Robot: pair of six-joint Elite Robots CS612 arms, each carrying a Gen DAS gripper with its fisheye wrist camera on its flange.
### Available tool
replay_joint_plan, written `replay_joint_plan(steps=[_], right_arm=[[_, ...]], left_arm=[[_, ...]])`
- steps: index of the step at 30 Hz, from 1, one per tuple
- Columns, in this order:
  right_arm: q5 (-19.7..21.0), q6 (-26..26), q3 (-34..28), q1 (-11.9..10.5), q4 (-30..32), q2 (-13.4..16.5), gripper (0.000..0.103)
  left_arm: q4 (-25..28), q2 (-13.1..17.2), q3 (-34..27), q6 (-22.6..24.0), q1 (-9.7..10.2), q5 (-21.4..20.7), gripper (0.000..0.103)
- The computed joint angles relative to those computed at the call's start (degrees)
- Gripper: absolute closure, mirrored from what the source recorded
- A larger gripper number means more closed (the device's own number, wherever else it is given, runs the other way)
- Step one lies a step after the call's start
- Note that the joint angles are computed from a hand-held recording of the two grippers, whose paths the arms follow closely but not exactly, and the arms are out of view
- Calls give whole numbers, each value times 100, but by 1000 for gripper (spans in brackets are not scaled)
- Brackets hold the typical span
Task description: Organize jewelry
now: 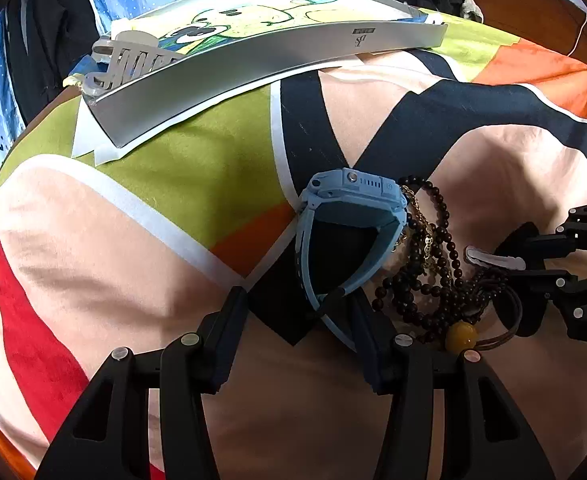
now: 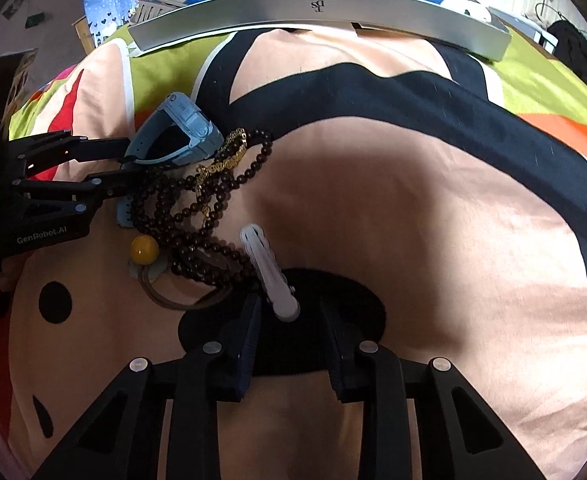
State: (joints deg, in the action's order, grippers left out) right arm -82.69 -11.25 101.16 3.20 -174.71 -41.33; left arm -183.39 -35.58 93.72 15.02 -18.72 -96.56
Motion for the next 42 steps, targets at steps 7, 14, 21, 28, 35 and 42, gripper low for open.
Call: replay_joint_plan(steps=[7,14,21,28,35,42], right_arm=[[-131,-19,-75,97,36,38,87],[5,184,-95,77,-25,62,87],[67,143,195,2,-527,-85,88],[348,404,309,-53,-824,-192,88],[562,544,490,-34,-1340,-263,88],[675,590,559,-9,-1645,-300,88]], left_arm=[[-114,-31,77,29,-16,-42,89],[-114,-223,348,-143,14,-477,95],[-373,-462,676,-485,45,-700,96],[-886,-676,1040,-727,72,-533,96],[-1272,-832,1237,-1126,113,-549,96],[-1573,-919,1360,-1360,130,-541,96]])
